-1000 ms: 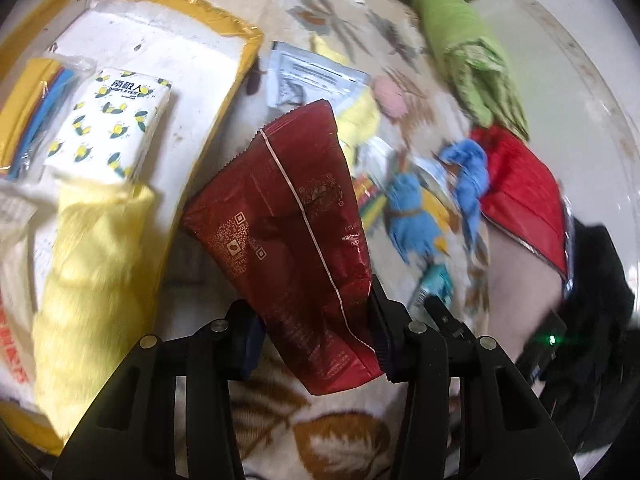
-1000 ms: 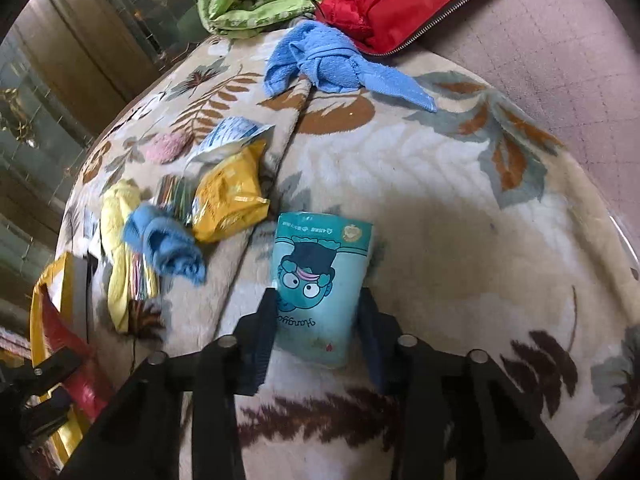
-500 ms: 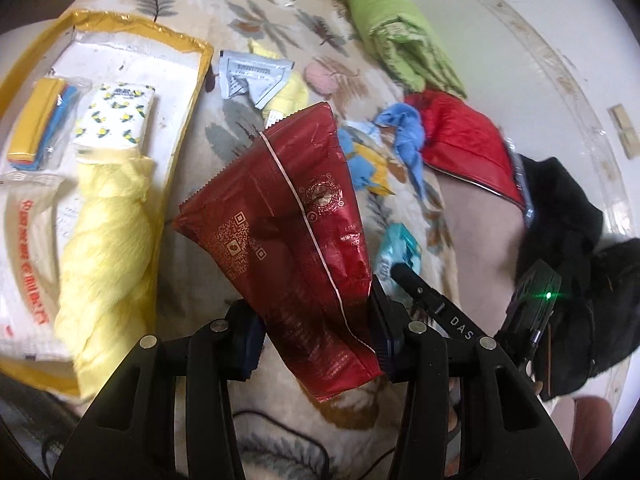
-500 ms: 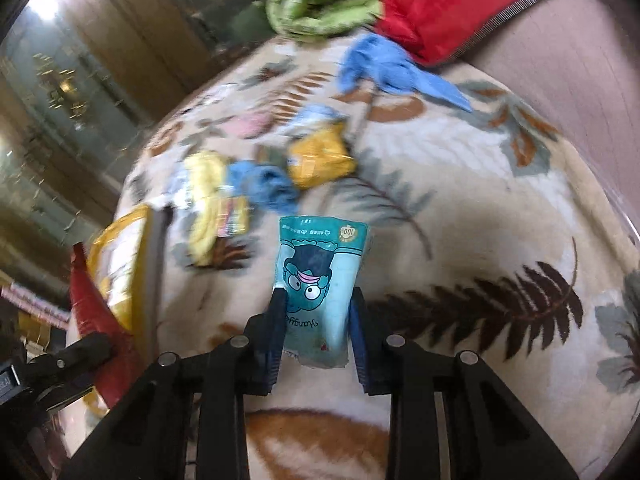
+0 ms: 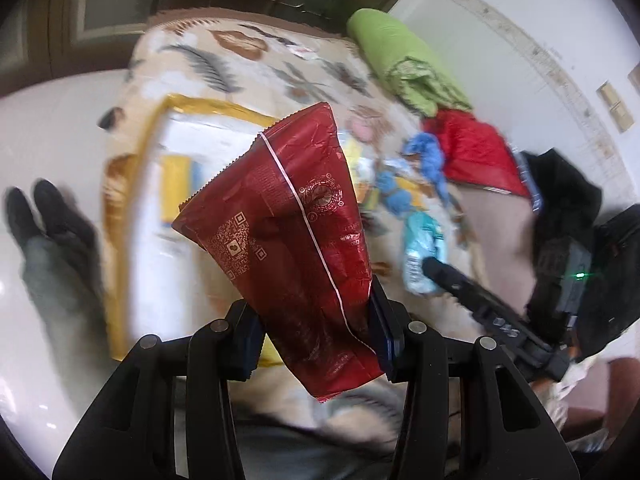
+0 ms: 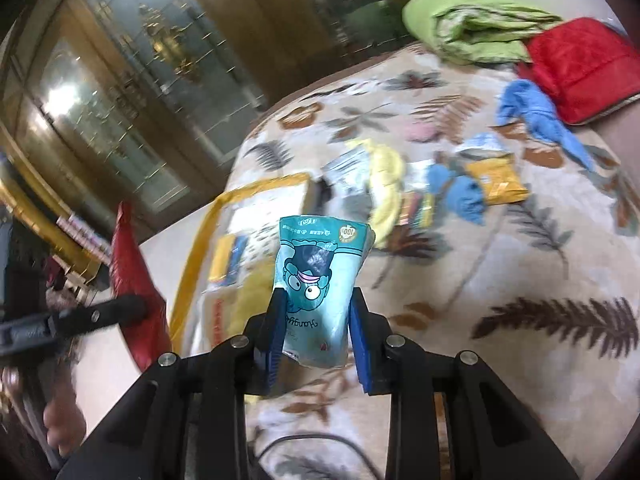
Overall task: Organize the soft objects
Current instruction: 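Carry red pouch with left tool while right tool carries teal pack to tray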
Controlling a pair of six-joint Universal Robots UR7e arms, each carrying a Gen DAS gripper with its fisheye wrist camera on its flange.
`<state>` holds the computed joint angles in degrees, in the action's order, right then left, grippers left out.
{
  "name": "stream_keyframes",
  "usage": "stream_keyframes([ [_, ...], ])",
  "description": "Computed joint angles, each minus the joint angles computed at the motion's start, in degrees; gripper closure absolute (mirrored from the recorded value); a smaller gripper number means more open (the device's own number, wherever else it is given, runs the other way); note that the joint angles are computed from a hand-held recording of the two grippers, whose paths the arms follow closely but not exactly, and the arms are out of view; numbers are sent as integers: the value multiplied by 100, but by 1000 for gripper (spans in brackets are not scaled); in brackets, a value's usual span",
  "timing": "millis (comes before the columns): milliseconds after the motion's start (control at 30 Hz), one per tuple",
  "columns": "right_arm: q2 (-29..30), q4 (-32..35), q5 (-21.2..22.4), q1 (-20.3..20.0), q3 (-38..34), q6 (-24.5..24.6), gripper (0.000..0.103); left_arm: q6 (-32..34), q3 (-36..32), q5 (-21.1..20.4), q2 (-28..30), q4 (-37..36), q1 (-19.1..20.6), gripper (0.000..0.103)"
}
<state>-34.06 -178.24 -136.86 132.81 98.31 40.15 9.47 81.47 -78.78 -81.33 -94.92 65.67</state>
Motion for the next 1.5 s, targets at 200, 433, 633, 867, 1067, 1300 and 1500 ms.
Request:
stream_keyframes([
  [200,218,246,370,-39,-361,-206,74,612,-731,496,482,619,252,58],
  [433,502,483,726,-115,-859,-550,74,886,-1031,970,891,1002,451,58],
  [633,807,690,987,-253,-1314,-700,74,1009,-1110,1227,1149,1064,509,58],
  [867,1258,1508,887,-298,-2106,-807,74,1054,-1102,1343,1250,899,566,57],
  [1067,1517,1910,423,-180,-2445,-943,72,778,-1066,1061,1230,432,705,56],
  [1300,1515,1639,672,-221,-2390,-896,69,857,-757,1081,1010,-100,708,53],
  [1500,1401,1185,1112,-258,-2133,-887,57,715,-572,1201,786,-149,670,53],
])
